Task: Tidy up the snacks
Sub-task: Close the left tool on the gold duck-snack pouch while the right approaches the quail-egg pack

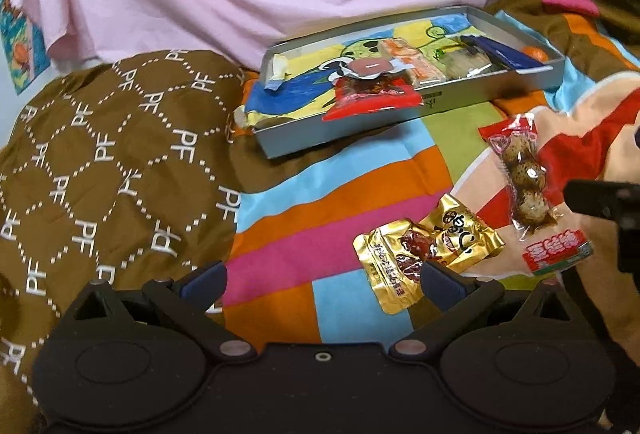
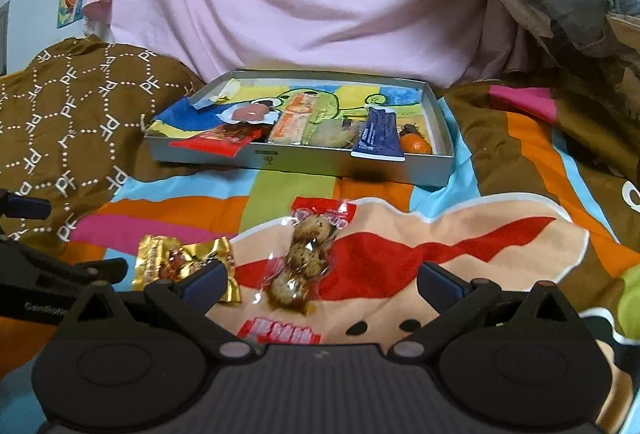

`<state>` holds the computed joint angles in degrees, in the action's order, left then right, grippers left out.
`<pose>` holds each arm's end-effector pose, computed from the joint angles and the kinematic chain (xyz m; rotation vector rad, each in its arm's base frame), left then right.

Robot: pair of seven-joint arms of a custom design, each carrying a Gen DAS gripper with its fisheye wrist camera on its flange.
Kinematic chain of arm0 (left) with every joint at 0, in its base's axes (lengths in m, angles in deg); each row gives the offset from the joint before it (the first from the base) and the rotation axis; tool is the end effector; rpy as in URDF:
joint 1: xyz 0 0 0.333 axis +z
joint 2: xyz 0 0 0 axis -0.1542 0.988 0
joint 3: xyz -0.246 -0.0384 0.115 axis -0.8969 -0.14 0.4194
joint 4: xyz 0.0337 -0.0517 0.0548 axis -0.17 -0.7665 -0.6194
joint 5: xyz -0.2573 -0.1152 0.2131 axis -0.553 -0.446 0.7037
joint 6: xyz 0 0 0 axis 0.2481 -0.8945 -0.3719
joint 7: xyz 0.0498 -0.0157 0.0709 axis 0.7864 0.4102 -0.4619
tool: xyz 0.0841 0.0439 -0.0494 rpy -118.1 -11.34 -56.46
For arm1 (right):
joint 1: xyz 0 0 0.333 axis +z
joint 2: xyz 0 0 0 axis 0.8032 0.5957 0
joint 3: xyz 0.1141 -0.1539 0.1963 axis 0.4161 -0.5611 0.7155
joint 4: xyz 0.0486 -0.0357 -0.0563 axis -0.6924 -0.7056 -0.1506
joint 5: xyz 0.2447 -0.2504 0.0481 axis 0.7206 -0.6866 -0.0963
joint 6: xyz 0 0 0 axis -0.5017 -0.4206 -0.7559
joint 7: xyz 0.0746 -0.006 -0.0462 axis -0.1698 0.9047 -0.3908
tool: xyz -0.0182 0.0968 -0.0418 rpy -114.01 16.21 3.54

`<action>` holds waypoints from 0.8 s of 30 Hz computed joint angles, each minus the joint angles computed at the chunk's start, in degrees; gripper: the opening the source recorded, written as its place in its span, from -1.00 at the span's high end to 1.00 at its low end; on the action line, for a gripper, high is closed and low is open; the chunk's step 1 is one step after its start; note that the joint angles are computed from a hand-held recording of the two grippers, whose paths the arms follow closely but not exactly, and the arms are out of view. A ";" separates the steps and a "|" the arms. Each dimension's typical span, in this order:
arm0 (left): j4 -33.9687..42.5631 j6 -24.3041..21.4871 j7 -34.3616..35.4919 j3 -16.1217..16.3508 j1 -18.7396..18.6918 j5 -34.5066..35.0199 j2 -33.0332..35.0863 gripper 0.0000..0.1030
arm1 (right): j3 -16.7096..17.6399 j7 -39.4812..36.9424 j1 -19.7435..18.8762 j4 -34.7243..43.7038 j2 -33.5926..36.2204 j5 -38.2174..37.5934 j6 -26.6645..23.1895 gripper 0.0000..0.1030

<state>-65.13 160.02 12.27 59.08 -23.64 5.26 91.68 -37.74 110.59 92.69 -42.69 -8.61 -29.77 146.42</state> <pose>0.6568 -0.0651 0.4288 -1.3770 1.7334 -0.6823 0.6413 0.2093 0.4065 -1.6533 1.3447 -0.9106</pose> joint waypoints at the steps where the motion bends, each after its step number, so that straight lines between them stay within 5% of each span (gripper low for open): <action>1: 0.63 -0.12 0.29 0.00 0.02 0.07 0.53 -0.99 | 0.23 -0.02 -0.48 1.09 0.74 -0.12 -0.56 -0.99; 6: 3.32 -1.10 3.08 -1.65 1.43 -0.81 2.69 -0.99 | 2.80 1.89 -4.22 6.91 4.01 -2.92 -4.21 -0.99; 16: 7.51 -1.82 10.74 -4.15 3.45 -2.96 6.32 -0.99 | 17.87 2.82 -17.57 13.10 5.59 -10.31 -8.60 -0.99; 19: 7.90 -1.34 15.28 -6.95 5.53 -4.44 6.75 -0.99 | 22.65 1.41 -21.31 14.02 5.95 -11.38 -9.21 -0.99; 24: 6.97 1.87 27.74 -14.46 11.22 -6.46 6.85 -0.99 | 25.89 0.21 -23.73 14.16 6.01 -11.61 -9.50 -0.96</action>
<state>-58.16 161.89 40.01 44.62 -12.42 -1.20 98.54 -11.85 110.80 68.95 -28.53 -2.60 -41.38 136.92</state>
